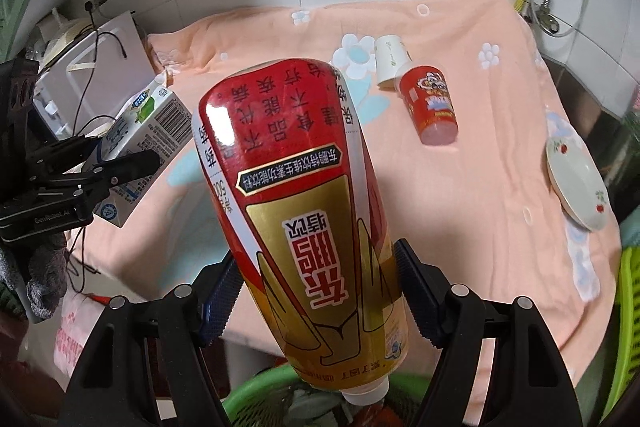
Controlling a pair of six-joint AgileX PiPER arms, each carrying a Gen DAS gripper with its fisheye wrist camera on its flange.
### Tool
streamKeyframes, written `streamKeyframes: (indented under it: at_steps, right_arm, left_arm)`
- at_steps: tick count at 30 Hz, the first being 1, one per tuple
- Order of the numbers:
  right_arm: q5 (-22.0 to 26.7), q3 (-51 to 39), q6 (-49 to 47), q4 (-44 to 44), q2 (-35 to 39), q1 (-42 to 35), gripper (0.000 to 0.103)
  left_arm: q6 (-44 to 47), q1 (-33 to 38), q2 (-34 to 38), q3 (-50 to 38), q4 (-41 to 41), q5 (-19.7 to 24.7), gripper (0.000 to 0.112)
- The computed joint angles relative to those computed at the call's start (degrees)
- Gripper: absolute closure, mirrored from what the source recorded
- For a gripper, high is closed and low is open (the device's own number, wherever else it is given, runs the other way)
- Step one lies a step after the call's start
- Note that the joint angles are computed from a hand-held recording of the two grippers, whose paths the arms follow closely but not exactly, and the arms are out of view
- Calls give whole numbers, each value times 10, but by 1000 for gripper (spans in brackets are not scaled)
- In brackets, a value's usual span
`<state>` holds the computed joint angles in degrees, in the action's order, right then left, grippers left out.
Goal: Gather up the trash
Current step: 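Carry the red-gold bottle and white milk carton over the green basket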
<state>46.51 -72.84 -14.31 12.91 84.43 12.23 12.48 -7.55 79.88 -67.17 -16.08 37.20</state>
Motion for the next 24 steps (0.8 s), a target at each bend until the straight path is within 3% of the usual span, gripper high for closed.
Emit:
streamKeyframes:
  at_steps: [11, 24]
  right_arm:
    - [-5, 153, 4, -1, -155, -23, 33]
    - [14, 297, -17, 11, -285, -97, 33]
  left_arm:
    - [-78, -72, -109, 99, 46, -6, 50]
    - [-170, -159, -168, 155, 95, -3, 50]
